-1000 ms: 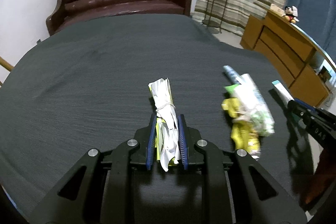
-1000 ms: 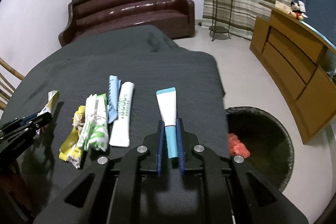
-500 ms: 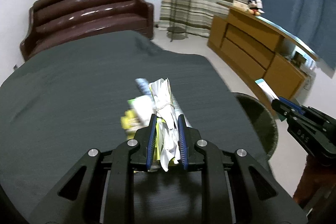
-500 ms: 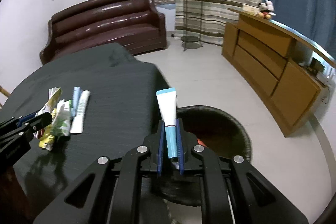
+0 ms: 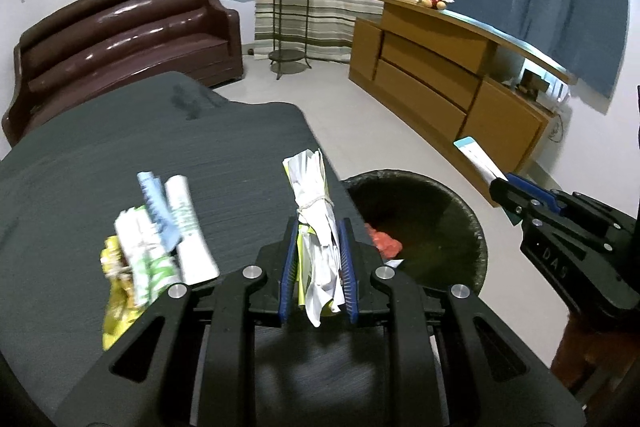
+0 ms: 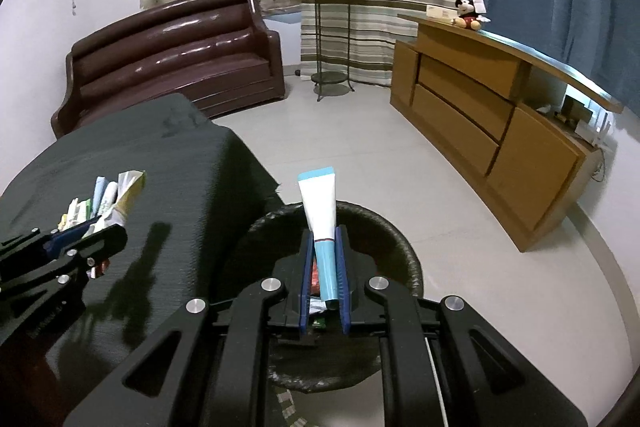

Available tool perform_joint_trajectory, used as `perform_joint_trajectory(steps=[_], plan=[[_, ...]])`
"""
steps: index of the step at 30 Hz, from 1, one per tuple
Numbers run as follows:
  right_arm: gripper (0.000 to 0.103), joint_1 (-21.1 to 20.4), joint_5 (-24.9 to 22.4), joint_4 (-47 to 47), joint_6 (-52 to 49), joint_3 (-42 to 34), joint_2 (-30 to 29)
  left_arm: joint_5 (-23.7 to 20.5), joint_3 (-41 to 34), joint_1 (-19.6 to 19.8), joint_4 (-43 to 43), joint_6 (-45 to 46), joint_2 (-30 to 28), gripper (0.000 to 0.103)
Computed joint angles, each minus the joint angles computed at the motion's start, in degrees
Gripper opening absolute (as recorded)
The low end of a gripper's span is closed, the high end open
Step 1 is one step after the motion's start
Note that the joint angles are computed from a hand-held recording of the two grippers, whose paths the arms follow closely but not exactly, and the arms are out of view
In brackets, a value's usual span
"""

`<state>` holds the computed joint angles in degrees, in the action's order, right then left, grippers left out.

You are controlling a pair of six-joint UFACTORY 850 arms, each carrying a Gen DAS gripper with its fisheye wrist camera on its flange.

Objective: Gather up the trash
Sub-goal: 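Carry the wrapper and tube over the bin and open both grippers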

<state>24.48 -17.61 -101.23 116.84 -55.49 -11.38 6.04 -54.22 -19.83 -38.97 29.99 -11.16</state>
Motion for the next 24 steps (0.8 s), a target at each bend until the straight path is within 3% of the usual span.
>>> perform_joint_trajectory(steps=[24], plan=[[0.013, -2.61, 1.31, -4.49, 6.62, 0.27, -1.13, 1.08, -8.05, -4.54, -28.16, 29.06, -7.73, 0.02]])
